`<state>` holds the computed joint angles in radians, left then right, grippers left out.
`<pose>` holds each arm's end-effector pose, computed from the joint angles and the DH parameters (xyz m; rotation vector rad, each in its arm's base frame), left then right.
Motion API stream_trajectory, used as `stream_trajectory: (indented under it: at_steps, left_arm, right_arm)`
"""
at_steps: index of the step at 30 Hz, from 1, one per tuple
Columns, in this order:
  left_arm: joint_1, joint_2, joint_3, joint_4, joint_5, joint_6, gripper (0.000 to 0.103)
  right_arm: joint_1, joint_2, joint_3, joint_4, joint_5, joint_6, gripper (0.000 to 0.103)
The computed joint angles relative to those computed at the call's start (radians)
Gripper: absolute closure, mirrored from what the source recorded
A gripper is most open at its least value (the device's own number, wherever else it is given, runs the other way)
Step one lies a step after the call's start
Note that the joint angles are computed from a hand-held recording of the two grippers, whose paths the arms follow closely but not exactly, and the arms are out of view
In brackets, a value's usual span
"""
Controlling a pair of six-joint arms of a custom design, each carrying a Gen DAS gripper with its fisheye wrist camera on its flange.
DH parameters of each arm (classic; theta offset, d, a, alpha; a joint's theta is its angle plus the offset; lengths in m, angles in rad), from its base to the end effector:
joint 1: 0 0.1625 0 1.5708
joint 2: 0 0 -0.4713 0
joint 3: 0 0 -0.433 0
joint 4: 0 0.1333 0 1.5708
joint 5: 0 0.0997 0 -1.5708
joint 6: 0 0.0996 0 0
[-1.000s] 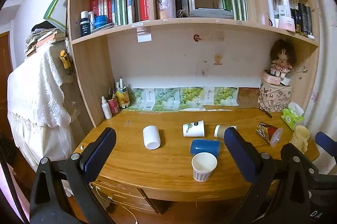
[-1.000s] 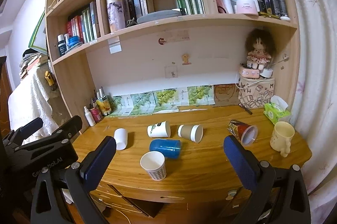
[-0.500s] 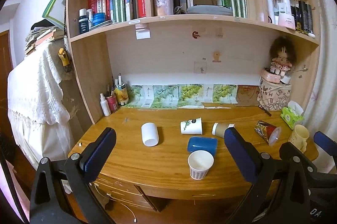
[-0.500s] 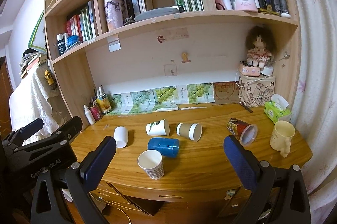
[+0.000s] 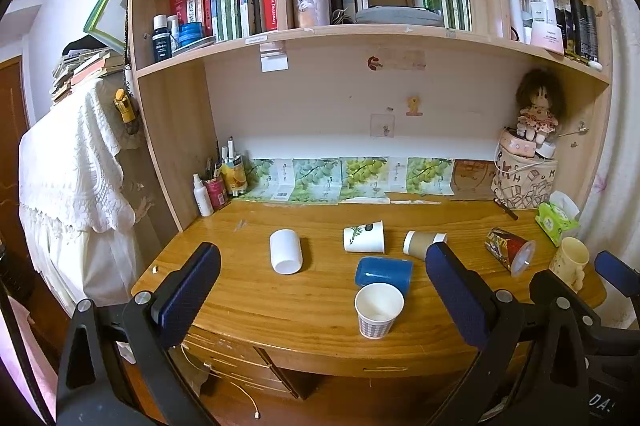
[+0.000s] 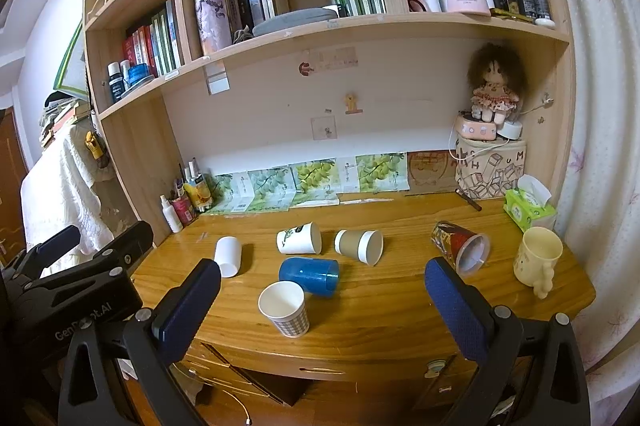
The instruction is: Flip cup upright
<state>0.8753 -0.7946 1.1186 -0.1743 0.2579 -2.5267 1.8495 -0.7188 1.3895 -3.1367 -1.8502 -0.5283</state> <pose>-0.3049 -0.7236 0.2586 0.1247 1.7839 -1.3277 0.3304 -0.7698 0.2216 0.8348 -2.3896 1.1588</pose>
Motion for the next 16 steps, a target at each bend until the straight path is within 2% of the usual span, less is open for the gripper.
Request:
stream_trajectory:
  at_steps: [16]
  left_arm:
    - [-0.001, -0.005, 0.008, 0.009, -0.002, -0.015, 0.000]
  right_arm:
    - [-0.004, -0.004, 0.005, 0.009, 0.003, 0.002, 0.001]
